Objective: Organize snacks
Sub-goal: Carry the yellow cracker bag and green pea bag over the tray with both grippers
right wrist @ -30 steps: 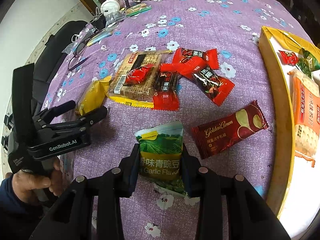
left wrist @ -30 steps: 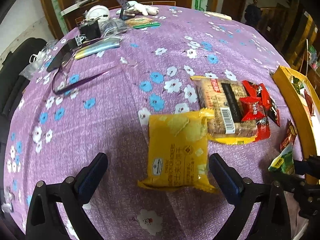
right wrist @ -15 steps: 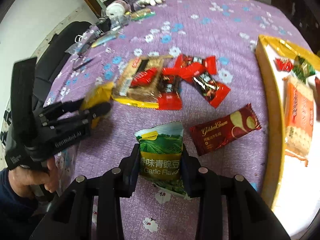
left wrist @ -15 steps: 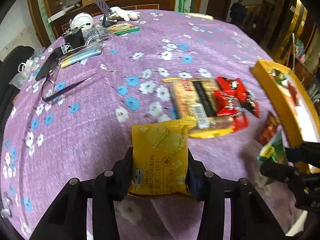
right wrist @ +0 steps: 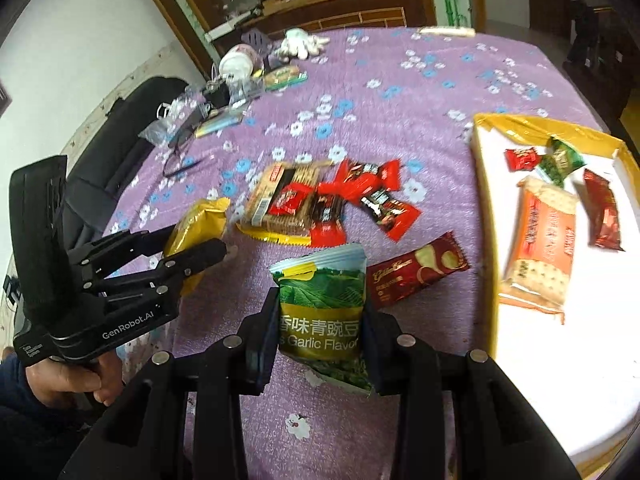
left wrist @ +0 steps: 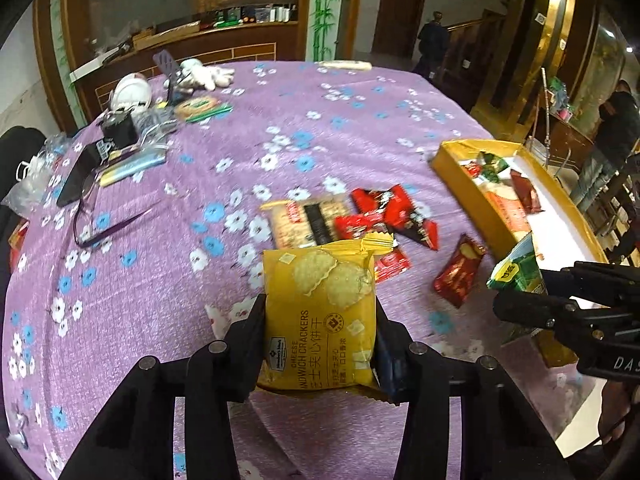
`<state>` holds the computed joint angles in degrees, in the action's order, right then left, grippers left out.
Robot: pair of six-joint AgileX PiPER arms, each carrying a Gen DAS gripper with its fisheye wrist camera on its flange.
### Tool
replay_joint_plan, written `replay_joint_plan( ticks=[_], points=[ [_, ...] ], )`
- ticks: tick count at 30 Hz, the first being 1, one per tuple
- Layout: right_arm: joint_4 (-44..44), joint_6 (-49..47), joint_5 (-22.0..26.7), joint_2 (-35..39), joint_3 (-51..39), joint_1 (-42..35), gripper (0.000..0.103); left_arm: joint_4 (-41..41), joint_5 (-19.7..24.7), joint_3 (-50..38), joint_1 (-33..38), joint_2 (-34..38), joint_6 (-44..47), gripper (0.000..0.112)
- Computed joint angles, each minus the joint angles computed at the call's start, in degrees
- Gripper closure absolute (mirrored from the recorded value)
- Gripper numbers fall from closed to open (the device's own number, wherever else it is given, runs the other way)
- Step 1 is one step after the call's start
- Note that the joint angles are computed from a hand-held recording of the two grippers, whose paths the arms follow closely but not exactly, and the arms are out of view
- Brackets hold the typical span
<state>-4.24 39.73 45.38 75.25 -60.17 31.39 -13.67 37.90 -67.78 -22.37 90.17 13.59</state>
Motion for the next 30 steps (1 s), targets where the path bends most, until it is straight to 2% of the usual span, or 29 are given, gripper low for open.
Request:
replay_joint_plan(
  ticks=[16,25,30],
  points=[
    [-2.95,9.99,4.64,-18.02,10.64,-6.50,0.068,-0.39,2.60,-5.37,-7.97,0.40,-0.59,0.064],
    [-0.14,7.81,7.84,-25.99,15.36,-14.87,0.068,0.00,4.91,-11.47,-14.15,3.41,-2.52,0.064],
    [4.07,2.48,8.81,-28.14,17.00,-22.03,0.068,1.31,5.99,-14.82,-17.45,5.48,-4.02,0.064]
  ],
)
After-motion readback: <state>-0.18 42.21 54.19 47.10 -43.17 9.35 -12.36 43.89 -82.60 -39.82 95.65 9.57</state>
